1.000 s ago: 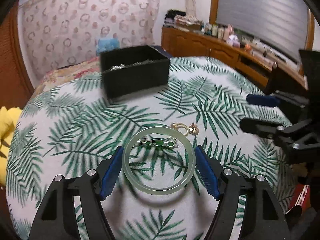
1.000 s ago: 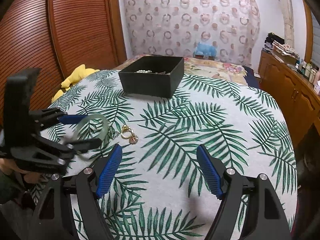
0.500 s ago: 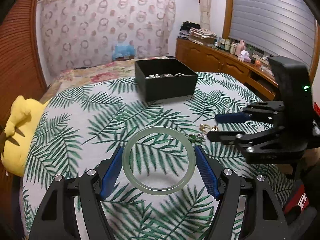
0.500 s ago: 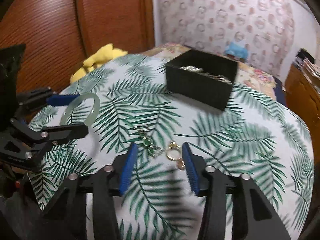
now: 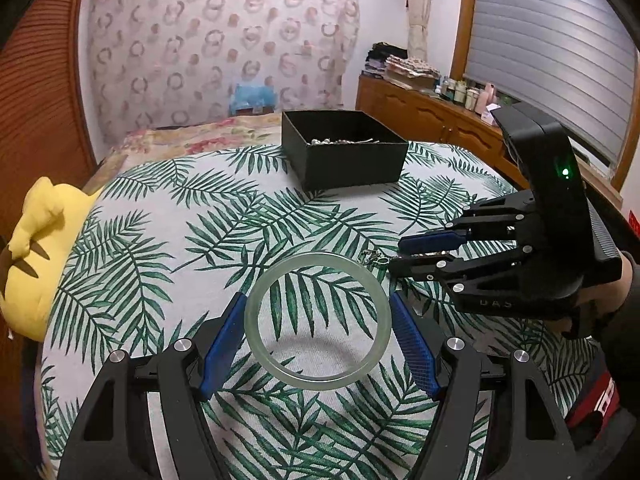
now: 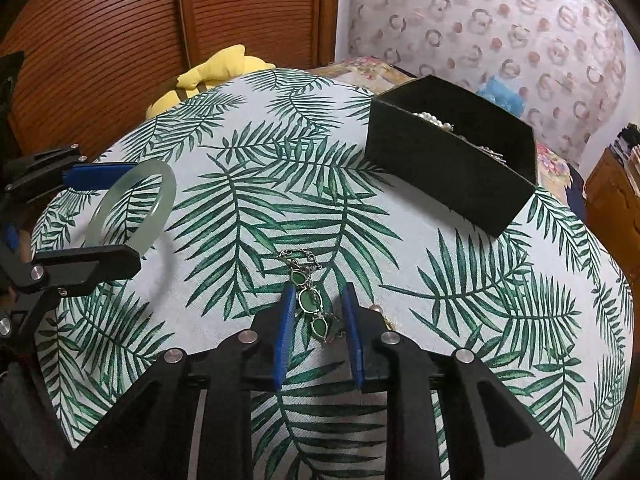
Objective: Organize jewelry
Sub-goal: 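Carry the jade bangle and green earrings over the black box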
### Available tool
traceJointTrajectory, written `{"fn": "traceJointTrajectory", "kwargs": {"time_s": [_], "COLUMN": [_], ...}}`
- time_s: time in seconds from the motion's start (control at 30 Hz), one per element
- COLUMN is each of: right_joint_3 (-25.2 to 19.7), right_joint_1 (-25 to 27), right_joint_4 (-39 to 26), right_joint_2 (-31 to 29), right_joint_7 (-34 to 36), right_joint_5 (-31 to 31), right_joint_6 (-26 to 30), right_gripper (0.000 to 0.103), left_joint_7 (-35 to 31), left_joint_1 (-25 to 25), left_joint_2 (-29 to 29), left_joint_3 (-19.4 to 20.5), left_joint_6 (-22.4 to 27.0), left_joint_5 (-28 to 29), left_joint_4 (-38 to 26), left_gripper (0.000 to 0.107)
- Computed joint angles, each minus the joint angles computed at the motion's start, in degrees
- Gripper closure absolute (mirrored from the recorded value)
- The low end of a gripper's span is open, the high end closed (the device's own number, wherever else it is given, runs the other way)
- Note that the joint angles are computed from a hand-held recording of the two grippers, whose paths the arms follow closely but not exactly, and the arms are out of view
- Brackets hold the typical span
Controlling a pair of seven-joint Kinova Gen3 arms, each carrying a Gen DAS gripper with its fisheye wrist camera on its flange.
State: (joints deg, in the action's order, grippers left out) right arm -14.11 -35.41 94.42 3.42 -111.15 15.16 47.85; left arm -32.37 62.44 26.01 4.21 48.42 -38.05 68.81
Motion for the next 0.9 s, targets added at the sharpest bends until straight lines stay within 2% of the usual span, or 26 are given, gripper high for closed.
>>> {"fn": "traceJointTrajectory", "kwargs": {"time_s": [0.07, 0.33, 0.47, 0.67, 0.9], "right_joint_3": [-0.1, 0.3, 0.6, 1.0, 2.7], "right_joint_1": [-0.2, 1.5, 3.6, 6.1, 9.3], "right_joint_4": [0.0, 1.6, 1.9, 0.0, -3.2], "right_joint_2": [0.0, -2.5, -4.7, -6.3, -5.5], "right_joint_7": [0.3, 2.3, 5.6, 9.6, 14.1], "right_joint_5": [0.3, -2.4, -5.9, -8.7, -11.7], "right_joint_6": [0.0, -3.2, -5.5, -6.6, -8.1], "right_gripper": [0.090, 0.090, 0.090, 0.090, 0.090], "left_joint_7": [-0.1, -2.8, -5.3, -9.7, -14.9], "left_joint_1": [-0.2, -0.8, -1.4, -2.0, -2.9], "left_joint_2": [0.1, 1.7, 3.1, 5.5, 8.5], "left_joint_3": [0.0, 0.0, -0.3, -0.9, -2.0], "left_joint_6": [-0.1, 0.3, 0.8, 2.5, 5.0], "left_joint_5": [0.2, 1.2, 2.5, 5.0, 8.1], "left_joint_4": [-0.1, -2.8, -5.6, -11.1, -18.1], "left_gripper": [0.039, 0.039, 0.039, 0.039, 0.039]}}
